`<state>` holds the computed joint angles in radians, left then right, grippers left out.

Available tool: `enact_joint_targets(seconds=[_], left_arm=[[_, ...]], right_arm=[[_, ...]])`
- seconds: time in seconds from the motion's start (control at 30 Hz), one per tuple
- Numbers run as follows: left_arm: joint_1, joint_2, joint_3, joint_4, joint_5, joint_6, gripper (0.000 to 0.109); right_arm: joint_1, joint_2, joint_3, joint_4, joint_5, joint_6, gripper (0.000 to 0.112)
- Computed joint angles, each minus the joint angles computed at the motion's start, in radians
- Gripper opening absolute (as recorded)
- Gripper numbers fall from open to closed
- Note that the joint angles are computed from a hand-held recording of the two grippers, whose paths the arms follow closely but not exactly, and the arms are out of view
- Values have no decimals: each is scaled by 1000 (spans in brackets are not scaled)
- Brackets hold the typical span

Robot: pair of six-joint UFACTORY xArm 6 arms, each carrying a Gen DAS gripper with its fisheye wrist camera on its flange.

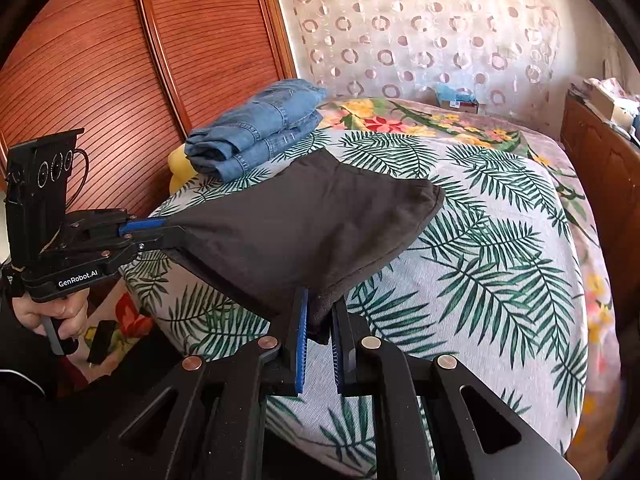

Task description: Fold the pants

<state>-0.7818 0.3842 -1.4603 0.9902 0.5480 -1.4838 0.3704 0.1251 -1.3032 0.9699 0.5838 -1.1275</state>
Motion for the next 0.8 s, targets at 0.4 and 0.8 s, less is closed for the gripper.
enact_joint_targets(seconds=[0.4, 0.8], left_arm=[[31, 22, -43, -12, -14, 58, 13], [136, 174, -241, -148, -39, 242, 13]], right_arm=[[10, 35, -43, 29, -29, -9, 10], [24, 267, -325, -45, -72, 139, 10]])
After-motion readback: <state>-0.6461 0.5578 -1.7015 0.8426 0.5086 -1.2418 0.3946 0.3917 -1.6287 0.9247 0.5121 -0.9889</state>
